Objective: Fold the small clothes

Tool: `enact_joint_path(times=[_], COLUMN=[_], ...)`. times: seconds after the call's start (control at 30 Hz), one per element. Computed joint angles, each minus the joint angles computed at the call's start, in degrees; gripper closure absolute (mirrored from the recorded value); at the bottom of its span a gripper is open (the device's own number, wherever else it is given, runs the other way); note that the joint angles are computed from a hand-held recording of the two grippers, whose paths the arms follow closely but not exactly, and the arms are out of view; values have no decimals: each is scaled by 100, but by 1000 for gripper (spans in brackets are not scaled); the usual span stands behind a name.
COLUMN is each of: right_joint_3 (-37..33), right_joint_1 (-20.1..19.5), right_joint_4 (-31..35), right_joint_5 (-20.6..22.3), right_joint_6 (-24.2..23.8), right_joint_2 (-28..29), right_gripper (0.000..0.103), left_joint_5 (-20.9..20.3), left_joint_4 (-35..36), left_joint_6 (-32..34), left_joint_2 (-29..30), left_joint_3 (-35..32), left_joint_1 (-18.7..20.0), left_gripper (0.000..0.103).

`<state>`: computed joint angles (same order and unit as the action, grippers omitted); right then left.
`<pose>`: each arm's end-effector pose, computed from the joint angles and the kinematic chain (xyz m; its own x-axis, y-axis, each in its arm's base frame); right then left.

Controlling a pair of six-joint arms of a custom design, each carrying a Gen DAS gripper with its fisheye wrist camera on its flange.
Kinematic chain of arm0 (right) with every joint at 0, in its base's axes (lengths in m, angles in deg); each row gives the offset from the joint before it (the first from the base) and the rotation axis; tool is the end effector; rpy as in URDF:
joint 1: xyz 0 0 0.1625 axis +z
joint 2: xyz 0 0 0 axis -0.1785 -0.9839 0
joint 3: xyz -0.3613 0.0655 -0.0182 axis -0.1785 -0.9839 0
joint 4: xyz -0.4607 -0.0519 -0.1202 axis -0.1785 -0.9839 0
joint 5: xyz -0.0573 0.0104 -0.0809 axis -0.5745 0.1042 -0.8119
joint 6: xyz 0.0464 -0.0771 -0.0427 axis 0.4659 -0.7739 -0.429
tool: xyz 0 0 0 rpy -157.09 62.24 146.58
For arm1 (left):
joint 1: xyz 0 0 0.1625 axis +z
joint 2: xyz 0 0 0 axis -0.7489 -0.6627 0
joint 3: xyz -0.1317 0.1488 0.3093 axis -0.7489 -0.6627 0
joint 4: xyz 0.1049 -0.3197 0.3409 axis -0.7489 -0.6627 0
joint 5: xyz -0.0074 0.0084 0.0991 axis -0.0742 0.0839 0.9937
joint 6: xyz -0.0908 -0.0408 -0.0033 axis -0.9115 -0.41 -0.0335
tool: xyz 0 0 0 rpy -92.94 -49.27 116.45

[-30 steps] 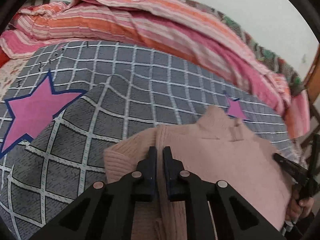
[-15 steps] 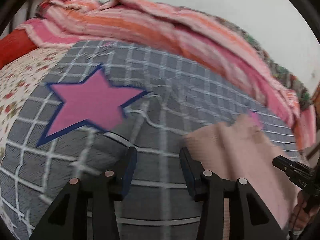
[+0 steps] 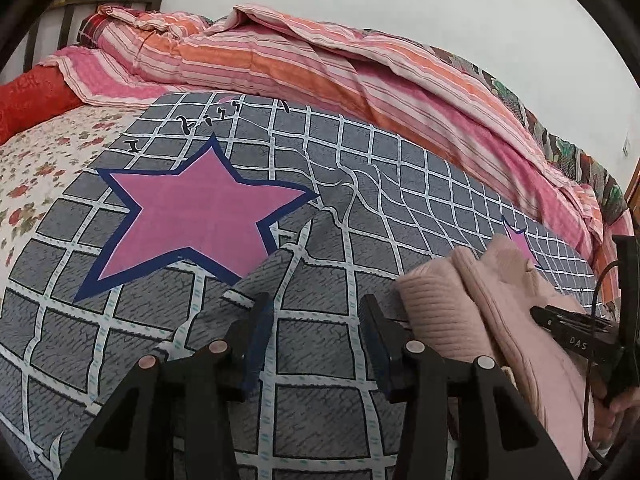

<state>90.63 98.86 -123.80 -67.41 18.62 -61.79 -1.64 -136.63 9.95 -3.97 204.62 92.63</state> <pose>0.0755 -0.6572 0.1544 -0.5073 -0.4747 0.7192 -0.7454 0.6606 -0.0898 -0.1650 -0.4770 0.0596 -0.8006 -0.4584 -0.3858 0.1502 0.4697 -0.8699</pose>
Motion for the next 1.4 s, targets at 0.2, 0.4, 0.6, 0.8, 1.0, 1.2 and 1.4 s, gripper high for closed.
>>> enact_joint_path(times=[0.2, 0.4, 0.6, 0.8, 1.0, 1.2, 1.4], right_joint_3=[-31, -82, 1, 499, 998, 1510, 1932], right_joint_1=[11, 15, 97, 55, 34, -73, -255], right_joint_4=[128, 449, 843, 841, 833, 576, 301], right_joint_5=[-20, -59, -274, -146, -16, 122, 427], right_joint_6=[-16, 123, 121, 41, -126, -456, -768], right_joint_2=[-18, -92, -298, -821, -1370, -1797, -2165], right_gripper=[71, 71, 71, 71, 71, 71, 71], left_joint_5=[-44, -50, -64, -75, -154, -100, 96], left_joint_4=[-227, -254, -406, -380, -228, -22, 1290], left_joint_6=[117, 115, 203, 210, 308, 46, -1052], left_joint_2=[30, 65, 90, 76, 62, -36, -459], left_joint_3=[12, 5, 10, 19, 20, 181, 533], left_joint_1=[8, -8, -5, -5, -42, -177, -577], left_gripper=[61, 59, 59, 59, 49, 48, 47])
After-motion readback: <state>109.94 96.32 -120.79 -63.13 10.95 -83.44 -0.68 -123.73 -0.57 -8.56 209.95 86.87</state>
